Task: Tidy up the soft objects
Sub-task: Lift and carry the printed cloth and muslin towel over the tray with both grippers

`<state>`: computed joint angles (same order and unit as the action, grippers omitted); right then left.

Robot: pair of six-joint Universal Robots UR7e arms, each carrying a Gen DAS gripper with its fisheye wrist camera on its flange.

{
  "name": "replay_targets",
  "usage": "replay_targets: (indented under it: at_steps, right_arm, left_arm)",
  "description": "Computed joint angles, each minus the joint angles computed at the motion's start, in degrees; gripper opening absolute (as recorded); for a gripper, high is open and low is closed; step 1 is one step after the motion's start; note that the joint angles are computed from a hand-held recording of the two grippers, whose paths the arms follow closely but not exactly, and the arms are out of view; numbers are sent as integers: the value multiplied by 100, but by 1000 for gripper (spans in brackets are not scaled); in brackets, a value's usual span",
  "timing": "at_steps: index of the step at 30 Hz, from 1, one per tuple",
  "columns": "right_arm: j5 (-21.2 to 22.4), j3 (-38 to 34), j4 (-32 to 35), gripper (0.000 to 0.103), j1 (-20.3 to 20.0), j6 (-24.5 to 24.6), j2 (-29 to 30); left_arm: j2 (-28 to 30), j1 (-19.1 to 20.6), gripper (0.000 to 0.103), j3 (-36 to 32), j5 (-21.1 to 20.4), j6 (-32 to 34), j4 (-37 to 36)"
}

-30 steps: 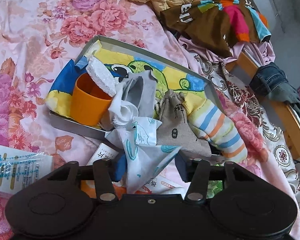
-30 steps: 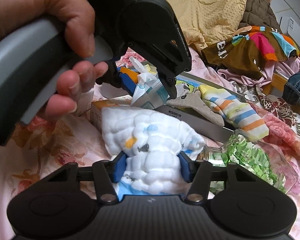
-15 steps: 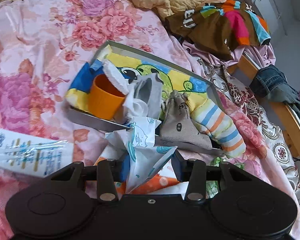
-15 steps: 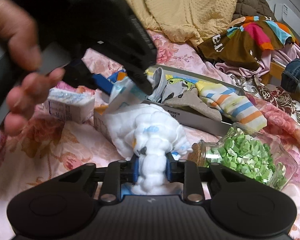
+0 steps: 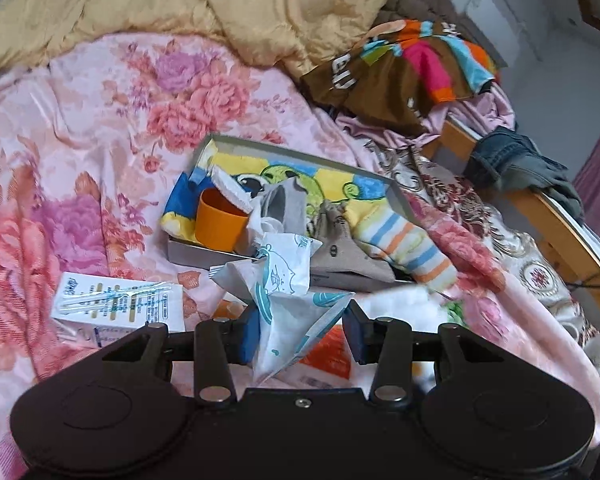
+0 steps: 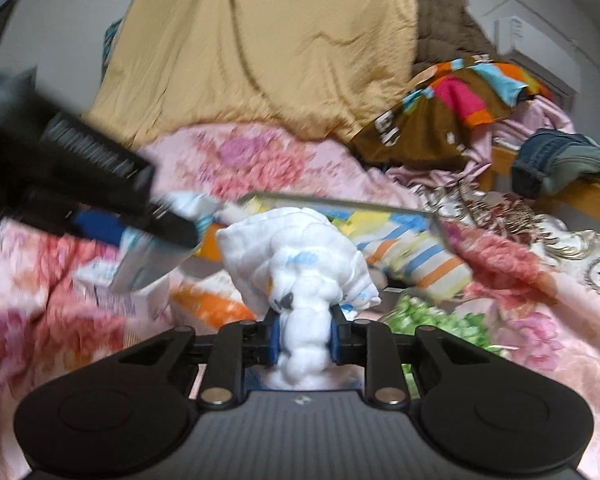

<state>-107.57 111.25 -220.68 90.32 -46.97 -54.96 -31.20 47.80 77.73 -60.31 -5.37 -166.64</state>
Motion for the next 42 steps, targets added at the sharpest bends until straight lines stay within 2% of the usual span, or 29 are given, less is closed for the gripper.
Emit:
replay_targets:
  at_steps: [10, 18, 23, 28, 33, 42]
  right_arm:
    - [516, 522, -512, 25, -98, 446, -679]
    - [850, 598, -747, 25, -209, 568, -880]
    - [994, 512, -953, 25, -273, 492, -823]
    - [1097, 305, -963, 25, -346, 585, -685]
    - [1232, 208, -960, 25, -437, 631, -630]
    - [1169, 20, -844, 26, -442, 985, -563]
  left_arm:
    - [-426, -532, 45, 885, 322, 39, -729]
    - [-553, -905, 45, 1216, 535, 16, -1049]
    - [-449, -996, 45, 1132, 735, -239, -1086]
    - [-27, -1073, 45, 949, 1083, -140, -1609]
    - [331, -1036, 45, 649, 1266, -229, -1654]
    - [627, -801, 45, 378, 1238, -7, -2062]
